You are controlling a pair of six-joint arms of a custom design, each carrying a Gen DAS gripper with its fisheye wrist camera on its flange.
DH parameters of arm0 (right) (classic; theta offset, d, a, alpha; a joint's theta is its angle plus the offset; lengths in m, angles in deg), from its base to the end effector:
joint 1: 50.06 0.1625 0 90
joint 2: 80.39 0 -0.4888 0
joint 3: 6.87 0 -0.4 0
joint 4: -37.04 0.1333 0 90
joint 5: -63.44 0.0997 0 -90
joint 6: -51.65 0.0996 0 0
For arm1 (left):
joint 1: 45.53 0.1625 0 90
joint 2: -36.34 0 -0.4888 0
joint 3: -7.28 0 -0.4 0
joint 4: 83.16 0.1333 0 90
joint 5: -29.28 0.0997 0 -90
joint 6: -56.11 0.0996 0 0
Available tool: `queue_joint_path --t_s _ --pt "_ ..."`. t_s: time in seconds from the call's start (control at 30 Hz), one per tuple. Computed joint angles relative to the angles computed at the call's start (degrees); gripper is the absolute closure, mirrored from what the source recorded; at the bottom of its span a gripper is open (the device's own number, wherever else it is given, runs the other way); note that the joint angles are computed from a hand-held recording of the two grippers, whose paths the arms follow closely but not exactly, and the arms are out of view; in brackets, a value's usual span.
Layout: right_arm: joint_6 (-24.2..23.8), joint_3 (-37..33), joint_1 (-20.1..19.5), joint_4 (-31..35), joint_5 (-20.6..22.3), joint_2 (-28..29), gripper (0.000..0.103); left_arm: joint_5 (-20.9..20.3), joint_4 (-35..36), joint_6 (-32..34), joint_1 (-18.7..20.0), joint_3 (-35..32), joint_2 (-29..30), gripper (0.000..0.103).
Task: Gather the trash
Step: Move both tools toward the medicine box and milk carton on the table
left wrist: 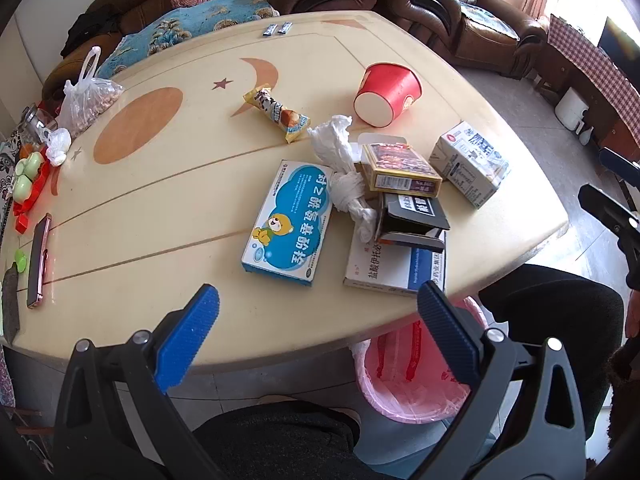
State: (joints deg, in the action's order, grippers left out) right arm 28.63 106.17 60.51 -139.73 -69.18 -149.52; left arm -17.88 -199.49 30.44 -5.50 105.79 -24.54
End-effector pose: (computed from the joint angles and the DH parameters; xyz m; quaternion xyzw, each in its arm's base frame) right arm 0.2673 -0.5248 0.3559 0.1987 -0.8545 0.3331 0.3455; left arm -0.3593 -0.5644 0.2541 0.2301 0.8981 -0.1504 0.3433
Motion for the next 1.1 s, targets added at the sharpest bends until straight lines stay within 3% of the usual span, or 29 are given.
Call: queue_joint_path --t_s 0.5,1.03,1.1 --pt "-4.05 -4.98 -4.65 3.13 0.74 6.51 0.007 -0.58 0.88 5.05 6.13 -4.65 4.47 0.006" --pt "-4.58 -7.94 -7.39 6.37 2.94 9.63 0.007 -3.99 2.36 7.95 10.1 -8.45 6.99 0.006" --pt "-4.41 -8.18 -7.64 6.99 3.16 9.75 0.007 -2.58 2.8 7.12 10.2 -8.85 7.4 0.006"
